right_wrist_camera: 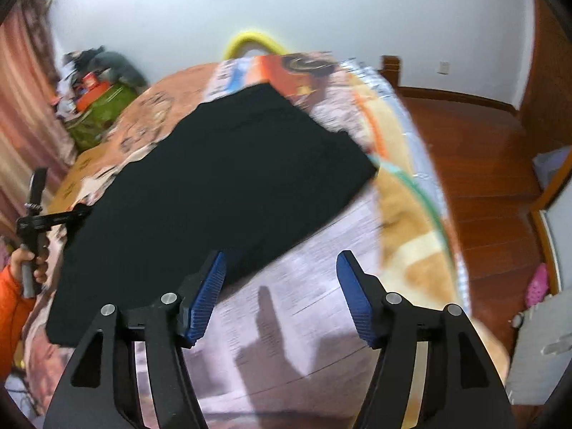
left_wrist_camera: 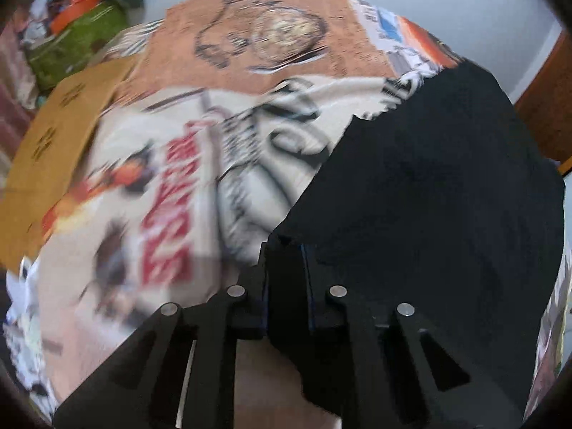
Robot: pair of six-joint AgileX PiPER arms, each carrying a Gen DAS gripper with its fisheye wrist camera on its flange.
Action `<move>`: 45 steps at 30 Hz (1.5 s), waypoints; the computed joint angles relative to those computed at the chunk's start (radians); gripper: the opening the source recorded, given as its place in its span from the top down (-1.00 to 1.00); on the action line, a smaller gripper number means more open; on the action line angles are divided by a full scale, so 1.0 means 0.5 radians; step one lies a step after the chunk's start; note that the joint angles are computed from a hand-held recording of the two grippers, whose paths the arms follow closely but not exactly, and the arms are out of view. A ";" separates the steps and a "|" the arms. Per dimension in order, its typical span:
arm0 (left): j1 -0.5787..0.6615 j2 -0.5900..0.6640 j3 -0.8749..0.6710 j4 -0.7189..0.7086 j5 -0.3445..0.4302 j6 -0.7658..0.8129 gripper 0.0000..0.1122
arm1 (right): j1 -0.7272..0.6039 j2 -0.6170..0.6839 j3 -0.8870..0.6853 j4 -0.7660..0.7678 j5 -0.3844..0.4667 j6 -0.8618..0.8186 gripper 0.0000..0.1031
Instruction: Fold small clothes
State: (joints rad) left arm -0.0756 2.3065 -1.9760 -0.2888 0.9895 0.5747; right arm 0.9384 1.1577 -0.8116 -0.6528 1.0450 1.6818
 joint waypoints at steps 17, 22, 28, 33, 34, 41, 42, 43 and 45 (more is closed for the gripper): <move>0.578 -0.951 1.463 -0.396 -0.009 0.839 0.76 | 0.126 0.587 -0.311 0.391 -0.611 -0.270 -0.18; 0.526 -1.073 1.601 -0.382 -0.101 0.861 0.80 | 0.079 0.579 -0.238 0.474 -0.807 -0.423 0.36; 0.504 -1.072 1.562 -0.387 0.002 0.818 0.81 | 0.129 0.571 -0.248 0.413 -0.637 -0.424 0.91; 0.465 -1.191 1.676 -0.428 0.021 0.864 0.81 | 0.226 0.480 -0.191 0.386 -0.405 -0.353 0.94; 0.450 -1.221 1.706 -0.431 0.011 0.873 0.81 | 0.243 0.434 -0.144 0.381 -0.374 -0.316 0.94; 0.416 -1.312 1.770 -0.403 -0.014 0.885 0.78 | 0.462 0.245 0.030 0.300 -0.207 0.092 0.97; 0.417 -1.319 1.764 -0.384 -0.014 0.869 0.70 | 0.503 0.219 0.035 0.290 -0.156 0.145 0.96; 0.422 -1.311 1.735 -0.369 0.002 0.839 0.60 | 0.540 0.198 0.027 0.270 -0.123 0.195 0.95; 0.471 -1.285 1.665 -0.386 0.051 0.808 0.42 | 0.604 0.190 -0.015 0.207 -0.042 0.267 0.95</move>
State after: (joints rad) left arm 0.1601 1.6641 -1.1435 -0.4815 1.0150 0.9788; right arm 1.2404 1.2527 -0.8189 -0.5493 1.0239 1.8152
